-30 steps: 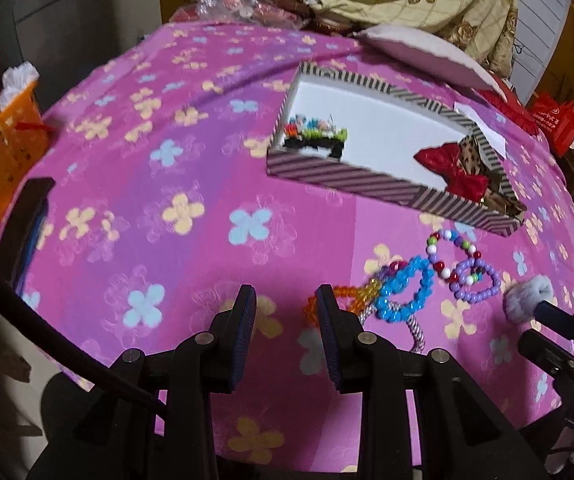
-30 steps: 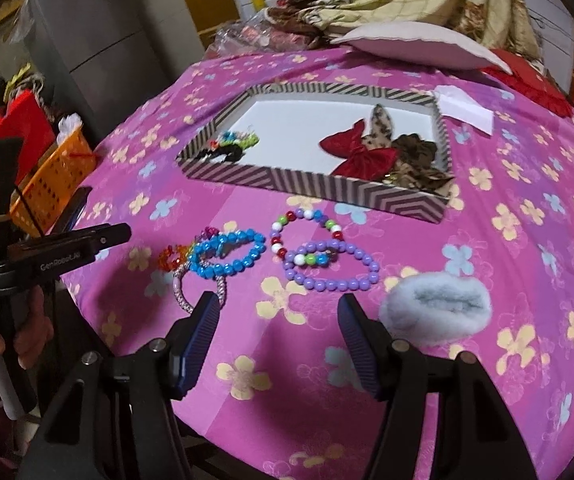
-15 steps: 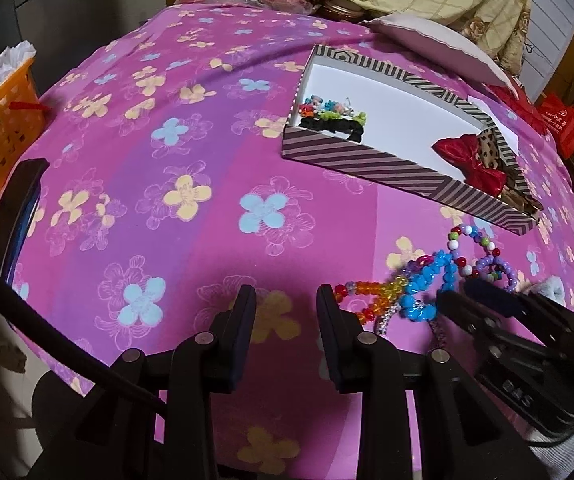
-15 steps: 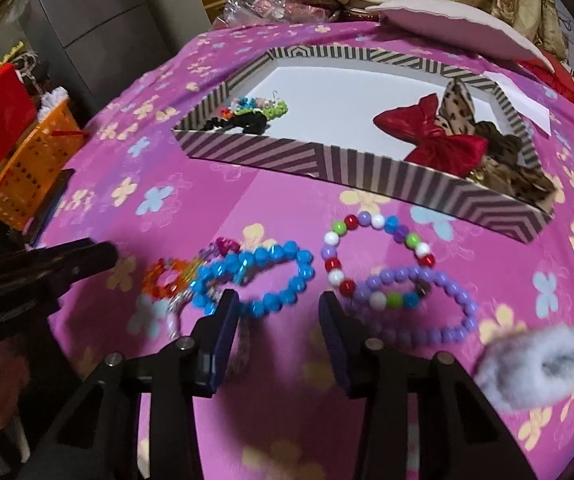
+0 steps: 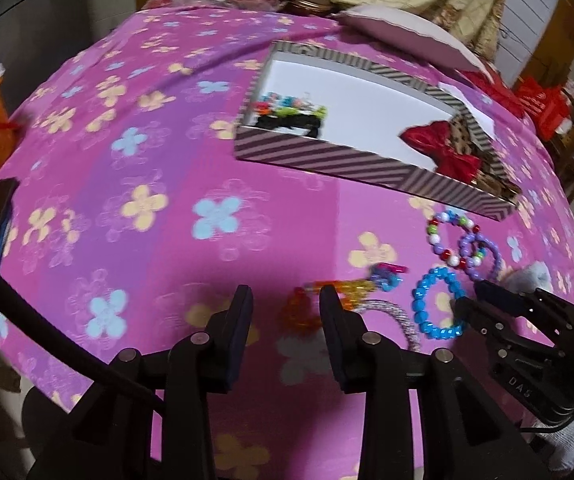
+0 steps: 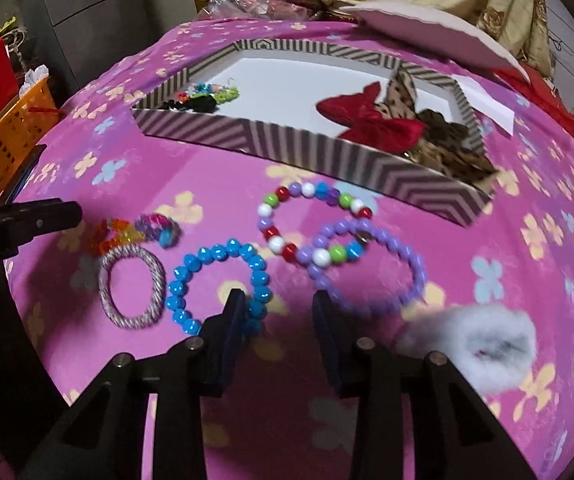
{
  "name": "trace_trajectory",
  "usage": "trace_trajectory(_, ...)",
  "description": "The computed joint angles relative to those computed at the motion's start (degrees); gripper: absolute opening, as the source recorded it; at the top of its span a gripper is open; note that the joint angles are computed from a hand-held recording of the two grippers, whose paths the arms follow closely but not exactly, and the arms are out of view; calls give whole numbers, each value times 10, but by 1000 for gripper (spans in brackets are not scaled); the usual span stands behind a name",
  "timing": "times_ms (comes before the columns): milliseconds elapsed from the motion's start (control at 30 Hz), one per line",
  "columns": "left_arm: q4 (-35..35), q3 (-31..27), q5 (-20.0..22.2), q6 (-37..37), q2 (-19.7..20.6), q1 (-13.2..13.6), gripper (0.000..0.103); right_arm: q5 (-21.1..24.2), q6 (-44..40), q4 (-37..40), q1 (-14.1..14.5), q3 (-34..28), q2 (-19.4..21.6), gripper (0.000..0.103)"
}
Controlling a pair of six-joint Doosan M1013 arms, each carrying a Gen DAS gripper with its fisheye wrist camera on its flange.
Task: Organize jewelry
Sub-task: 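Grasp the rainbow bead bracelet with the left tool while the right tool grasps the blue bead bracelet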
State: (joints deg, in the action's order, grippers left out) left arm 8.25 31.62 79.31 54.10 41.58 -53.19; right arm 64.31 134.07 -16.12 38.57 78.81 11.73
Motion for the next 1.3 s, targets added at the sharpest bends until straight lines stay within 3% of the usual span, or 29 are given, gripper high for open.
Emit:
trace_trajectory(133, -6, -33, 15, 31, 19, -5, 54, -29, 1, 22, -3, 13, -9, 36)
trace_trajectory(533, -9, -150, 80, 100, 88, -12, 54, -42, -8, 14, 0, 14, -7, 37)
trace_trajectory(600, 2, -161, 84, 101, 96, -12, 33, -40, -13, 3, 3, 13, -5, 30)
trace_trajectory(667, -6, -158, 77, 90, 95, -8, 28, -32, -17, -10, 6, 9, -1, 13)
trace_trajectory(733, -13, -152, 74, 77, 91, -4, 28, -36, -24, -4, 4, 9, -1, 9)
trace_trajectory(933, 13, -89, 25, 51, 48, -1, 27, -51, -26, 5, 4, 9, -9, 9)
trace_trajectory(1300, 50, -43, -16, 8, 7, 0, 27, -53, -37, -20, 17, -21, -15, 9)
